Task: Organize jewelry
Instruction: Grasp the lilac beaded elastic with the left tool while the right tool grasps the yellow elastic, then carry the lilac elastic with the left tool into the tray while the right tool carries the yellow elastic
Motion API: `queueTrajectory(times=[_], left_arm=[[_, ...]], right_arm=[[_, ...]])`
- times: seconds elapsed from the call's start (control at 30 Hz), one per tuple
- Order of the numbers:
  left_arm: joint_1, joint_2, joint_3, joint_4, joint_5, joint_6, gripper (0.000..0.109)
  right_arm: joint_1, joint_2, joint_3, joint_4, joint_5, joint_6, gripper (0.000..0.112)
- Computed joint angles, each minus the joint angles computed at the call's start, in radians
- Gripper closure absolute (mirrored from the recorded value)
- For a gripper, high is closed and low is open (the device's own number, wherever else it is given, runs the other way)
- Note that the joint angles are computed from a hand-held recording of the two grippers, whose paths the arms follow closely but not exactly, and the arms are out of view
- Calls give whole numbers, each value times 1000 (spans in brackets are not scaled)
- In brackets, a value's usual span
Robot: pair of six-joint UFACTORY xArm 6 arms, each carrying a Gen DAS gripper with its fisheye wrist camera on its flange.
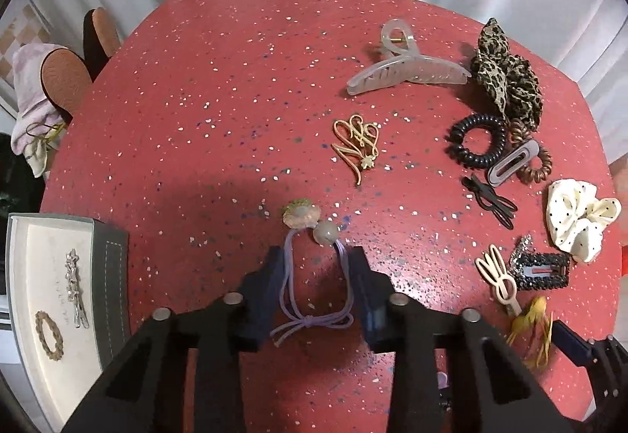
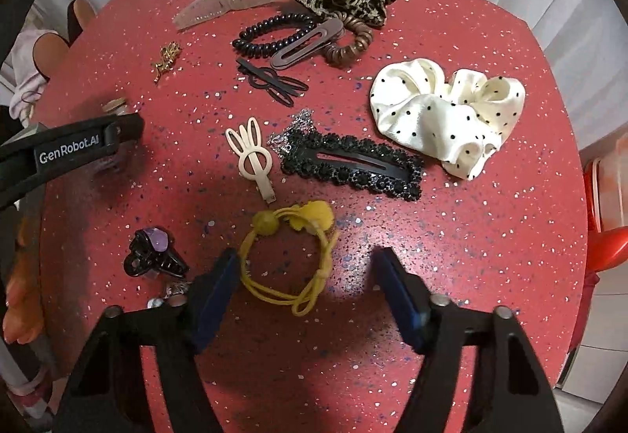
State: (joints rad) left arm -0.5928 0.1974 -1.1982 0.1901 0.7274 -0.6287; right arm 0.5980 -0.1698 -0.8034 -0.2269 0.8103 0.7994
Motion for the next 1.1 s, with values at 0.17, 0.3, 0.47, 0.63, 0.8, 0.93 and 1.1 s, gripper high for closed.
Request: queueTrajectory(times=[0.17, 0.3, 0.47, 0.63, 0.8, 0.93, 1.1], left_arm=[[1, -68, 77, -32, -25, 28, 101], [-22, -160, 168, -50, -51, 12, 105], [-39, -249, 231, -66, -62, 6, 105], [-41, -314, 275, -89, -59, 41, 105], [-47, -372, 311, -109, -51, 46, 105], [-41, -378, 304, -121, -50, 60, 105], [-48, -433, 325, -122, -34, 56, 105]], right_arm=[[5, -2, 1, 6, -14, -5, 84], [-28, -69, 60, 70, -41, -40, 105], [-59, -163, 128, 180, -101, -103, 105], [-81, -236, 156, 236, -94, -124, 105], [-85, -318, 186, 242, -61, -119, 105], [-96, -389, 218, 253, -30, -124, 105], [-96, -419, 212, 243, 1, -111, 106]])
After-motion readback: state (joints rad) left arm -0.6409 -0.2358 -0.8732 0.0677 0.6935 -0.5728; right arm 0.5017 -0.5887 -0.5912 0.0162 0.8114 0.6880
